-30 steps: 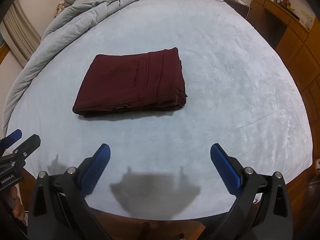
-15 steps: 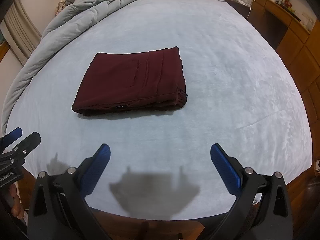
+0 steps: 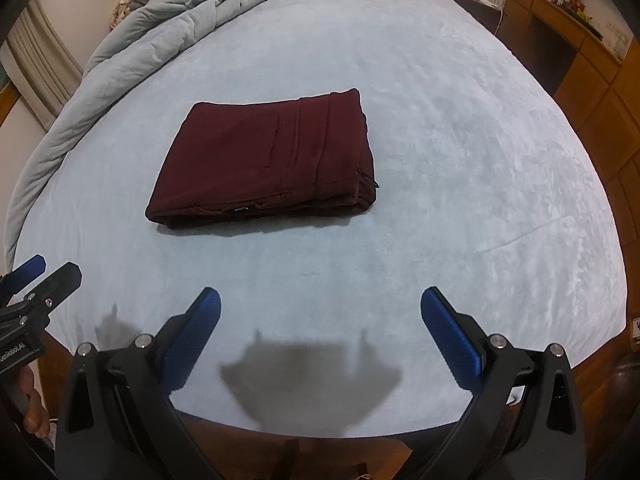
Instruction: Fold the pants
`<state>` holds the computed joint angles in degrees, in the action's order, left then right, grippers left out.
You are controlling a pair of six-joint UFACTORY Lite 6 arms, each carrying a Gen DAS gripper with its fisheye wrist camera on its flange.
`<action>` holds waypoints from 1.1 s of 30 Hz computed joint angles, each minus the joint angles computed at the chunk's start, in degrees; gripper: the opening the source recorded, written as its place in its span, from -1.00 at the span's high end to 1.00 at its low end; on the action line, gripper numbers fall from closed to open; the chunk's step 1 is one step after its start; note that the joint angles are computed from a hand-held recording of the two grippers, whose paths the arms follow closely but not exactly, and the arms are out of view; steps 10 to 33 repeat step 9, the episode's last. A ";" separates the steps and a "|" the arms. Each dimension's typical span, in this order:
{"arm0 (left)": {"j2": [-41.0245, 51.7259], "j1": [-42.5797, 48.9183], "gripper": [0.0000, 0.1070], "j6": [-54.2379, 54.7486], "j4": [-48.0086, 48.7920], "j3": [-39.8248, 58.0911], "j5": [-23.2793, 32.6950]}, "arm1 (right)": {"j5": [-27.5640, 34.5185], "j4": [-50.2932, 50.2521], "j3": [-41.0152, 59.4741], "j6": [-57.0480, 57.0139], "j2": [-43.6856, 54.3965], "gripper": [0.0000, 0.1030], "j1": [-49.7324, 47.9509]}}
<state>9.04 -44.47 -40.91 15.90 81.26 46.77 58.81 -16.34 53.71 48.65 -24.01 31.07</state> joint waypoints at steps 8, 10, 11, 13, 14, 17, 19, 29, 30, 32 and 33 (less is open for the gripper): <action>0.37 -1.05 -0.85 -1.16 0.13 0.80 0.80 | 0.39 0.15 0.17 -0.15 -0.27 -0.94 -0.10; 0.37 -1.08 -0.85 -1.16 0.15 0.80 0.82 | 0.30 0.47 0.35 -1.01 -0.20 -0.94 -0.77; 0.37 -1.08 -0.85 -1.16 0.15 0.80 0.82 | 0.30 0.47 0.35 -1.01 -0.20 -0.94 -0.77; 0.37 -1.08 -0.85 -1.16 0.15 0.80 0.82 | 0.30 0.47 0.35 -1.01 -0.20 -0.94 -0.77; 0.37 -1.08 -0.85 -1.16 0.15 0.80 0.82 | 0.30 0.47 0.35 -1.01 -0.20 -0.94 -0.77; 0.37 -1.08 -0.85 -1.16 0.15 0.80 0.82 | 0.30 0.47 0.35 -1.01 -0.20 -0.94 -0.77; 0.37 -1.08 -0.85 -1.16 0.15 0.80 0.82 | 0.30 0.47 0.35 -1.01 -0.20 -0.94 -0.77; 0.37 -1.08 -0.85 -1.16 0.15 0.80 0.82 | 0.30 0.47 0.35 -1.01 -0.20 -0.94 -0.77; 0.37 -1.08 -0.85 -1.16 0.15 0.80 0.82 | 0.30 0.47 0.35 -1.01 -0.20 -0.94 -0.77; 0.37 -1.08 -0.85 -1.16 0.15 0.80 0.82 | 0.30 0.47 0.35 -1.01 -0.20 -0.94 -0.77; 0.37 -1.08 -0.85 -1.16 0.15 0.80 0.82 | 0.30 0.47 0.35 -1.01 -0.20 -0.94 -0.77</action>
